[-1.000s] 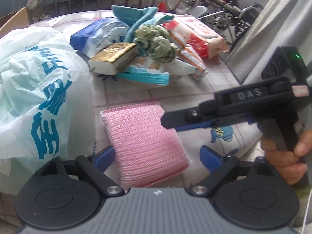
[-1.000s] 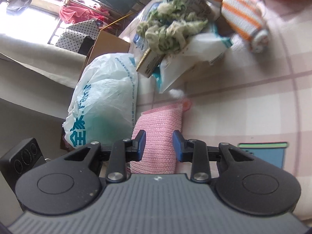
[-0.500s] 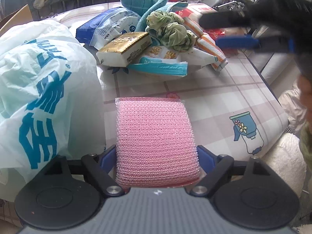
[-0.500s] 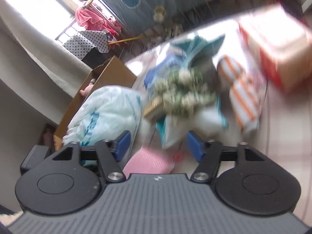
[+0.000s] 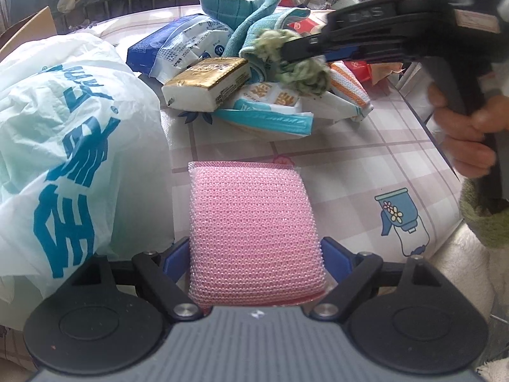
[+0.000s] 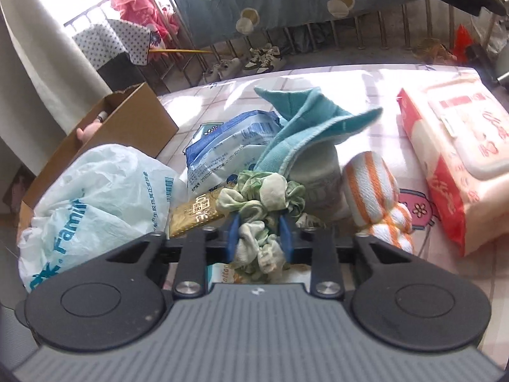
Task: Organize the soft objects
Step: 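Grasp the green floral scrunchie with the right gripper while the left holds the sponge, then carry the sponge and scrunchie over the cardboard box and lower them in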
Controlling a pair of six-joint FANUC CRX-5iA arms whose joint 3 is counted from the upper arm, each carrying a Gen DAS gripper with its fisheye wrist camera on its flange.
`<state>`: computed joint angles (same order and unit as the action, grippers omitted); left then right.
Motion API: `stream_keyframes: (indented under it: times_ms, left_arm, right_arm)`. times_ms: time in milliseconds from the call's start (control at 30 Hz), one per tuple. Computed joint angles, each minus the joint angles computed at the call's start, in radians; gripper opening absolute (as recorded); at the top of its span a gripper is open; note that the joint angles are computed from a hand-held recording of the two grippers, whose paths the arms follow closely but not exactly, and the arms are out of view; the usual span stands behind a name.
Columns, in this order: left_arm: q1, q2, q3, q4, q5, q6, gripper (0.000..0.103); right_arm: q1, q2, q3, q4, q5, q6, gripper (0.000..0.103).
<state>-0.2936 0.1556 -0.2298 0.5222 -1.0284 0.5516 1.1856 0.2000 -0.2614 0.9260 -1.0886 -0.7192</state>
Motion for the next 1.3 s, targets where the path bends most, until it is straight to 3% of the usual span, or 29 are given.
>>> stream_keyframes:
  times_ms: [200, 300, 500, 567, 633, 733, 867, 1000, 1100, 1233, 1300]
  left_arm:
    - [-0.010, -0.011, -0.015, 0.002, 0.037, 0.006, 0.086]
    - [-0.012, -0.017, -0.027, 0.009, 0.054, 0.000, 0.084]
    - [0.004, -0.017, -0.039, 0.070, 0.020, -0.014, 0.081]
    - [0.014, -0.027, -0.050, 0.102, 0.002, -0.032, 0.081]
    - [0.018, -0.044, -0.066, 0.114, 0.012, -0.041, 0.081]
    - [0.022, -0.052, -0.071, 0.115, 0.008, -0.040, 0.081]
    - [0.025, -0.062, -0.094, 0.121, 0.029, -0.047, 0.081]
    - [0.034, -0.055, -0.100, 0.120, 0.037, -0.021, 0.080]
    - [0.036, -0.048, -0.099, 0.117, 0.040, -0.008, 0.080]
    - [0.034, -0.040, -0.100, 0.125, 0.050, 0.002, 0.079]
    - [0.037, -0.034, -0.099, 0.138, 0.042, 0.000, 0.079]
  right_arm:
    - [0.127, -0.059, -0.073, 0.096, -0.086, -0.254, 0.017]
    - [0.185, -0.081, -0.112, 0.125, -0.077, -0.386, 0.017]
    - [0.208, -0.049, -0.173, 0.165, 0.085, -0.644, 0.016]
    - [0.186, -0.042, -0.218, 0.249, 0.157, -0.787, 0.014]
    - [0.181, -0.027, -0.229, 0.301, 0.170, -0.865, 0.014]
    - [0.199, -0.005, -0.196, 0.274, 0.128, -0.845, 0.014]
    - [0.229, 0.022, -0.107, 0.167, 0.042, -0.679, 0.022]
    - [0.245, 0.074, 0.019, 0.052, -0.087, -0.454, 0.053]
    - [0.230, 0.098, 0.074, -0.006, -0.150, -0.307, 0.069]
    - [0.196, 0.072, 0.028, -0.039, -0.061, -0.275, 0.070]
    - [0.182, 0.059, -0.008, -0.026, 0.011, -0.307, 0.059]
